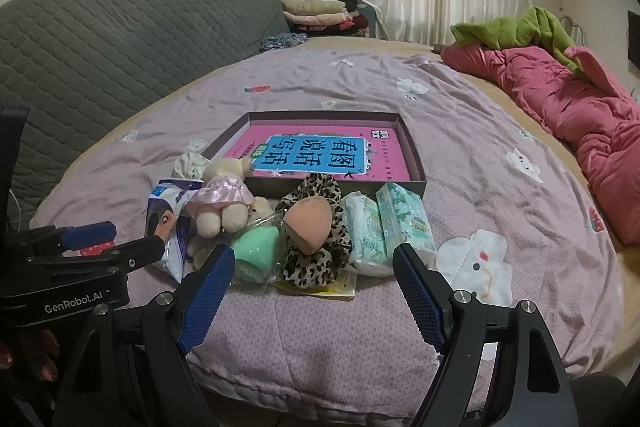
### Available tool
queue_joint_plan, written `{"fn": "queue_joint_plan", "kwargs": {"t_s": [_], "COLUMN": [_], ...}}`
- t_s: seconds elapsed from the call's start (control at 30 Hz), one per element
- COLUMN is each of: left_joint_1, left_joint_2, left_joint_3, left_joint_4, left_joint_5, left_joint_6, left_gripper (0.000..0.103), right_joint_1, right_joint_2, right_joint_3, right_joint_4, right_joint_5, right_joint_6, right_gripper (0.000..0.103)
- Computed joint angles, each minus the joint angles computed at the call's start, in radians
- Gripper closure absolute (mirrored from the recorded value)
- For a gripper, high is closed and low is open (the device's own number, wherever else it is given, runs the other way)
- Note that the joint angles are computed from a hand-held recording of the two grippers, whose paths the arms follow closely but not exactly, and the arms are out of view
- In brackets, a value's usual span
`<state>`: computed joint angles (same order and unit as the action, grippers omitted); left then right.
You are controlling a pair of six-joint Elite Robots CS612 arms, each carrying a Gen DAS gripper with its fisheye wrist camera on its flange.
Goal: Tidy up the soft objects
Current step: 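Approach the pile of soft items with both grippers open, then grasp the purple wipes packet with the left gripper while the right grasps the peach sponge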
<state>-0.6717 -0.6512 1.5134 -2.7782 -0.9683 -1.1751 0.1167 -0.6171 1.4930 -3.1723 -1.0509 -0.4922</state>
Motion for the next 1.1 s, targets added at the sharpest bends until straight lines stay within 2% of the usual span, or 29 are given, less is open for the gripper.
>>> {"fn": "queue_joint_plan", "kwargs": {"t_s": [0.27,0.53,0.73,0.93,0.97,1.1], "left_joint_1": [0.013,0.04,0.053,0.066,0.069,0.075], "left_joint_2": [0.0,0.008,0.022,0.038,0.041,0.049], "left_joint_3": [0.013,0.016,-0.005,-0.019,-0.024,-0.035], "left_joint_4": [-0.013,-0.02,0.002,-0.022,-0.021,-0.02], "left_joint_5": [-0.012,-0.066,-0.085,-0.114,-0.121,-0.136], "left_joint_6": [-0.02,-0.041,-0.043,-0.031,-0.03,-0.028], "left_gripper": [0.032,0.032,0.032,0.032,0.032,0.032], "right_joint_1": [0.007,0.017,0.026,0.035,0.036,0.049], "right_joint_2": [0.006,0.018,0.036,0.068,0.074,0.093], "right_joint_3": [-0.006,-0.027,-0.065,-0.123,-0.133,-0.164], "right_joint_4": [-0.01,0.003,0.047,0.057,0.063,0.07], "right_joint_5": [0.009,0.001,-0.018,-0.044,-0.042,-0.065], "right_joint_6": [-0.044,-0.079,-0.113,-0.126,-0.136,-0.187], "right_gripper": [0.02,0.02,0.02,0.021,0.022,0.037]}}
